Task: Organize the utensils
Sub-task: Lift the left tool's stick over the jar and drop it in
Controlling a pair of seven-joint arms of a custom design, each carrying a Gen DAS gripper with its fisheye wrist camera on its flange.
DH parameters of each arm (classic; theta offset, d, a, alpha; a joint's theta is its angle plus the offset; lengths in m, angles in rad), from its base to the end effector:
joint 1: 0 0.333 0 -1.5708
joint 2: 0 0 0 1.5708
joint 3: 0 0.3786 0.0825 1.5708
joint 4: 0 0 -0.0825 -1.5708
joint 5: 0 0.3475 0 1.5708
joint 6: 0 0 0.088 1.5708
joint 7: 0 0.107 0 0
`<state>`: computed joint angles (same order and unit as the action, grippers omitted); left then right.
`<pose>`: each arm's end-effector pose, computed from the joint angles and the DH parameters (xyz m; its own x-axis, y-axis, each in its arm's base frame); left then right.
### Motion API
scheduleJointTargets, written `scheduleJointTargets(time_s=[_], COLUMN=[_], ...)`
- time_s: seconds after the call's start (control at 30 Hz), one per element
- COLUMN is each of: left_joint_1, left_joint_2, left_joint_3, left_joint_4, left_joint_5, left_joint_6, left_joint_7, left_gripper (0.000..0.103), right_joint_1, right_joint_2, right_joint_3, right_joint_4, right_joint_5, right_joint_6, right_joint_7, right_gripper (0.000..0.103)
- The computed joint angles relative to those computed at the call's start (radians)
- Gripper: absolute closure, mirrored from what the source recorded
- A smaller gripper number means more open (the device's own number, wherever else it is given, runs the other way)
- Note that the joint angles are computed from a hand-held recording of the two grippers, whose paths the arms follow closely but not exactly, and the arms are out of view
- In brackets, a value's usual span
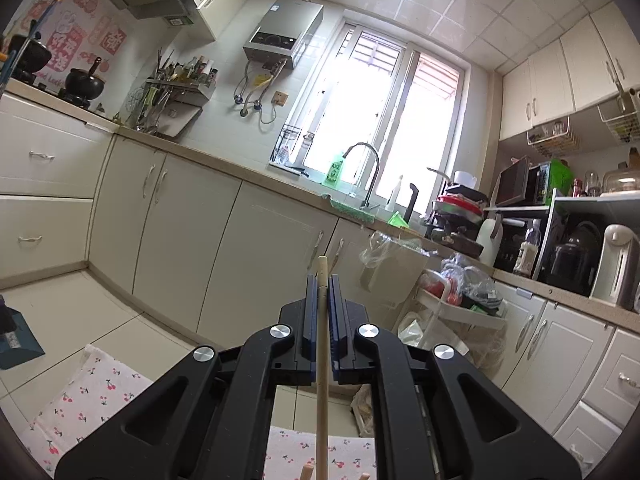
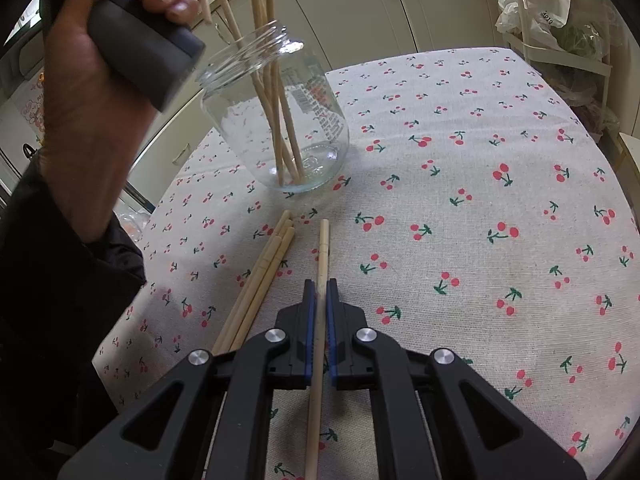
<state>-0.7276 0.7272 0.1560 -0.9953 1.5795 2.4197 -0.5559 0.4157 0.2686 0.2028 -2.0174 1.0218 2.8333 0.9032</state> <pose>0.6477 -0.4780 0.5732 0.1251 -0.9220 0.3665 0.0126 -0.3679 -0.9298 0.5287 0.3095 0.4471 0.4346 -0.7829 -0.4453 -0.8356 -0.1660 -0.5237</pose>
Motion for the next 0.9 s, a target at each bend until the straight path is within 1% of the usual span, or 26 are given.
scheduleJointTargets(time_s=[0.03,0.1,0.23,0.37,0.43,0.53,0.67,0.77,0.9], left_joint_1=[-0.008,-0.009,0.008,0.011,0.004,0.012,0.014,0.023,0.022], left_joint_2=[-0.007,-0.009,-0.008,-0.032,-0.049,-0.065,-0.084,-0.086,-0.086], left_joint_3=[0.008,0.003,-0.015,-0.023,-0.024,-0.043,-0.06,-0.073,-0.07], left_joint_4=[-0.013,-0.018,-0.012,-0.052,-0.084,-0.119,-0.165,-0.169,-0.148], left_joint_5=[0.014,0.019,-0.004,-0.019,-0.005,0.001,0.022,0.026,0.061], left_joint_6=[-0.008,-0.013,0.014,0.032,0.025,0.029,0.018,0.014,-0.003], left_joint_7=[-0.02,-0.011,0.007,0.003,-0.002,0.005,-0.016,-0.022,-0.048], left_gripper=[0.098,0.098,0.098,0.098,0.098,0.098,0.098,0.098,0.098], right_joint_1=[-0.002,-0.003,-0.004,-0.006,-0.006,-0.006,-0.007,-0.006,-0.006], right_joint_2=[0.001,0.001,0.0,0.003,0.003,0.003,0.003,0.003,0.004], right_joint_3=[0.001,0.001,0.001,0.001,0.0,-0.001,0.0,0.0,-0.001], right_joint_4=[0.002,0.002,0.003,0.006,0.006,0.006,0.006,0.006,0.007], right_joint_5=[0.004,0.006,0.011,0.017,0.018,0.018,0.023,0.024,0.022], right_joint_6=[-0.003,-0.006,-0.008,-0.012,-0.012,-0.013,-0.014,-0.015,-0.016], right_joint_7=[-0.003,-0.005,-0.007,-0.013,-0.014,-0.014,-0.017,-0.017,-0.016], right_gripper=[0.097,0.097,0.097,0.097,0.097,0.097,0.097,0.097,0.097])
